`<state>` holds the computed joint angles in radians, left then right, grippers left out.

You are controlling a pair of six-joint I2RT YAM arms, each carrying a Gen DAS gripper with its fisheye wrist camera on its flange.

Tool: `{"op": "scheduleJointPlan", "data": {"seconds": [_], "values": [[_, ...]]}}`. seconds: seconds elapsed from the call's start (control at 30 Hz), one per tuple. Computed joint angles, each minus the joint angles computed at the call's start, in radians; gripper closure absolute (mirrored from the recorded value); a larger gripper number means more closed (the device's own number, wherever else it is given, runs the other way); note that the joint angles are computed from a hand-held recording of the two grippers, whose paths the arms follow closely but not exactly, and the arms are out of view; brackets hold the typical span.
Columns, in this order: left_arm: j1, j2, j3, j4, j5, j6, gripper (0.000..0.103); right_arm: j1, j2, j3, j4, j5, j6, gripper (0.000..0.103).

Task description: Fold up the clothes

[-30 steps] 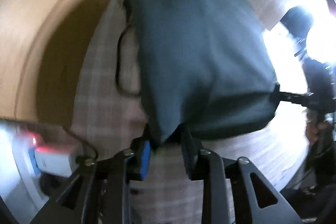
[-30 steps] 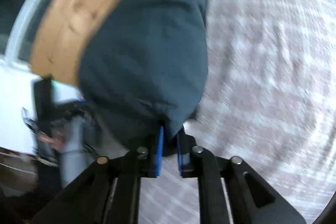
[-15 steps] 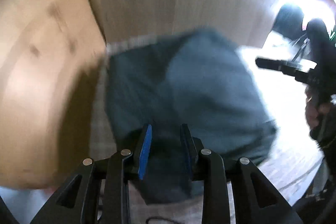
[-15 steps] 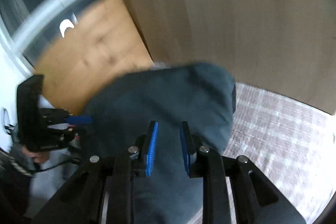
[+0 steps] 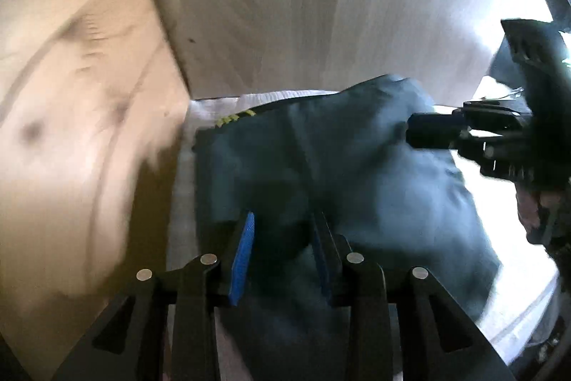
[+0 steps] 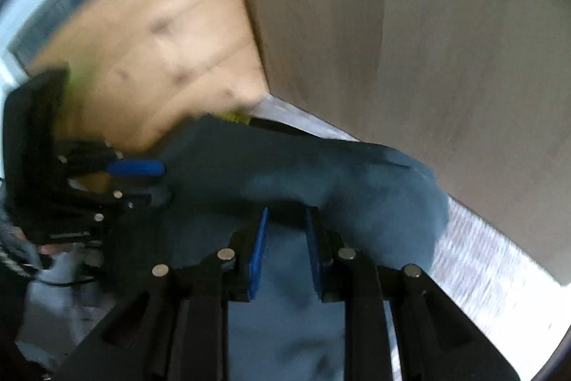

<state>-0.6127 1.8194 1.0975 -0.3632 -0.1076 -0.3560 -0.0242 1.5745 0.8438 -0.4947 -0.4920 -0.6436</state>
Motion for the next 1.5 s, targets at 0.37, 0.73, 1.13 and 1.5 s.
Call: {"op": "scheduleJointPlan", "data": {"seconds": [0.37,0.73,1.13,1.5], "values": [[0.049,-0.221,-0.063,-0.074,-0.037,-0.079,0.065,-0.025,-0.011,0.066,-0.023,-0.048,0.053,0.082],[-0.304,-0.573,-0.358,-0.294,-0.169,-0.421,0.055,0.082,-0.120,-0.091,-0.004,0.034,-0.013,0.068],[-0.102,-0.103,-0.116,0.015,-0.105,-0.126,0.048,0.006,-0.043,-0.049,0.079,0.021,0.080,0.068],[-0.100,-0.306,-0.161,-0.027,-0.058,-0.147,0.050,-0.217,-0.032,0.118,-0.121,-0.139,-0.022,0.068]]}}
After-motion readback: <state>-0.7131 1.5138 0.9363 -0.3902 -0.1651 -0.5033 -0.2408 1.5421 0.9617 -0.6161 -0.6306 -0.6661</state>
